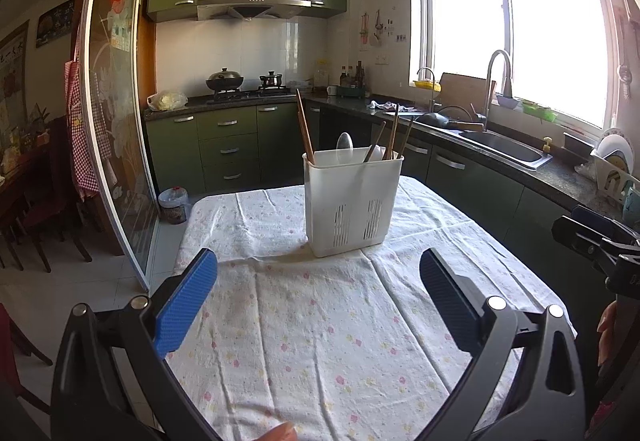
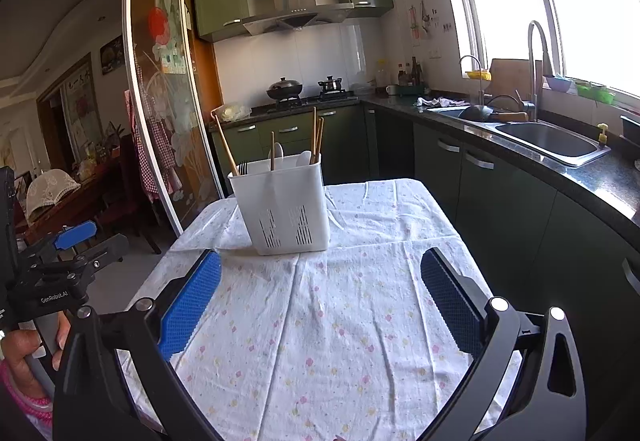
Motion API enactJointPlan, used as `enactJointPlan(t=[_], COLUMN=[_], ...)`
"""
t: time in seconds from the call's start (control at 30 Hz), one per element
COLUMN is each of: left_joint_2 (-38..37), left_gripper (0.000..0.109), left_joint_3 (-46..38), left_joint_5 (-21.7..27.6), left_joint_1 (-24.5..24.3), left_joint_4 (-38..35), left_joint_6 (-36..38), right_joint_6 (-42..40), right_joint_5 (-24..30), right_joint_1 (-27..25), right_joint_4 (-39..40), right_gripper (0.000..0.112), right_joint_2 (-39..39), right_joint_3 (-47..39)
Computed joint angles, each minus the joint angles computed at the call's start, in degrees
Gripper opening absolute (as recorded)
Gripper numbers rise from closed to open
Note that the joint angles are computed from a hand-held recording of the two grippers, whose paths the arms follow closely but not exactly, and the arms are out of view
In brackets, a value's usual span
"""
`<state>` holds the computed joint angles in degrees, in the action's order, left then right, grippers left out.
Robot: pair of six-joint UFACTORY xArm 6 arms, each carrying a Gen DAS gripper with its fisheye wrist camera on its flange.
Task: Organize utensils
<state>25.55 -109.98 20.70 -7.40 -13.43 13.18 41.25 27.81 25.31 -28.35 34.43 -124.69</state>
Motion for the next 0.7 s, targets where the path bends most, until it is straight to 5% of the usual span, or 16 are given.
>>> enactJointPlan(t=[0.7], left_joint_2=[-0.75], left_gripper=[0.096], left_joint_3=[1.61], left_joint_5=[-1.91], left_joint_1=[0.31], left_joint_4=[3.58], left_joint_6=[-2.92], right_joint_6=[-1.13], right_joint_5=[-0.10], right_joint_1=[0.19], right_joint_4=[0.83], right_gripper=[0.098], right_joint_2=[0.54], right_joint_3=[-0.53])
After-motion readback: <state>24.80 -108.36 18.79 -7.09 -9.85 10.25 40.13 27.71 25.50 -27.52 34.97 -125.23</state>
